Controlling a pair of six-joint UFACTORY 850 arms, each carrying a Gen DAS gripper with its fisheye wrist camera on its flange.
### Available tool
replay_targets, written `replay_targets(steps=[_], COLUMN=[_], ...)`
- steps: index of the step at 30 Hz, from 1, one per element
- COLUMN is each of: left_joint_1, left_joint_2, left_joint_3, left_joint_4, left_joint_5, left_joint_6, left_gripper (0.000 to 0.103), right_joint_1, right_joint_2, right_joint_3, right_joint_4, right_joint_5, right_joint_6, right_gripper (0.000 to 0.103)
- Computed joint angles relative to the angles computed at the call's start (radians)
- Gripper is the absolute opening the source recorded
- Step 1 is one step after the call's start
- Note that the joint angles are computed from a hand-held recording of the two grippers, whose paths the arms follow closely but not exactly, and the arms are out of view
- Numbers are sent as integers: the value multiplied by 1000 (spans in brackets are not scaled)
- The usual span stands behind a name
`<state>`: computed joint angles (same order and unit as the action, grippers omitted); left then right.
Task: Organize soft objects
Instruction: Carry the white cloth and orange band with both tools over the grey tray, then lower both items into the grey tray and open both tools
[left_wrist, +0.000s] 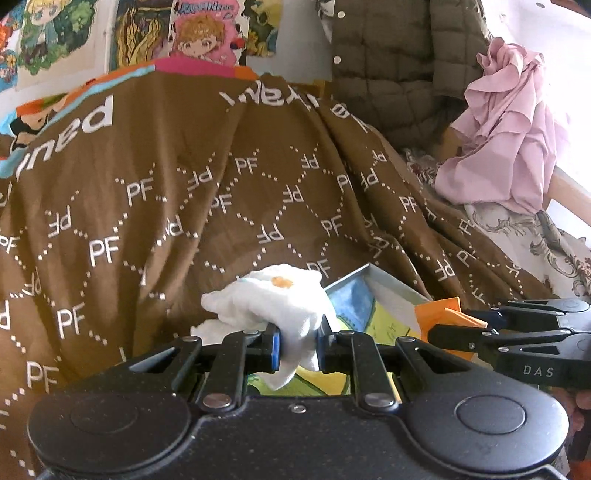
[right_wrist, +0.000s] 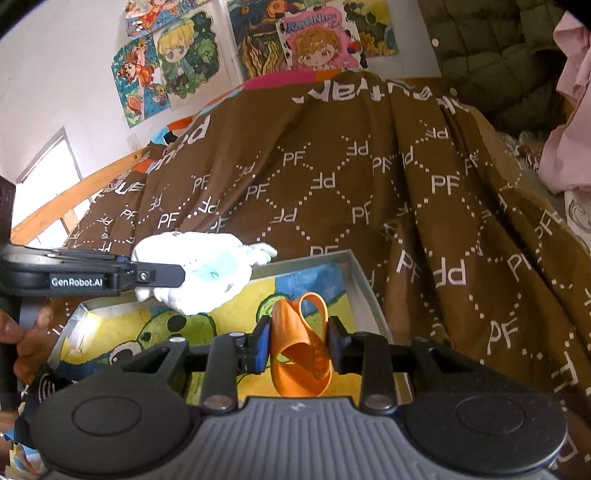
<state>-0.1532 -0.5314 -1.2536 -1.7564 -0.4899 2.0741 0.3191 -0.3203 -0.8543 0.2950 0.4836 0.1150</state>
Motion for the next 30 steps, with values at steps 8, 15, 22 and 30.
replay_targets(steps=[8,15,22,30], left_joint_1=[-18,-48,-74,-108], left_joint_2=[-4,-3,10,74], left_joint_3=[9,14,48,116], left_joint_4=[58,139,38,-76], left_joint_5=[37,107,169,243], left_joint_6=[-79,-168,-124,-29], left_gripper=[19,21,26,43], right_joint_1=[-4,-2,-15,-27], right_joint_2=[-1,8,30,115], right_joint_3=[-13,-10,11,74], right_joint_4=[-29,-9,-68,-66], right_joint_5=[-58,-80,-89,-41], right_joint_6=[10,-31,30,43], right_gripper=[41,46,56,70])
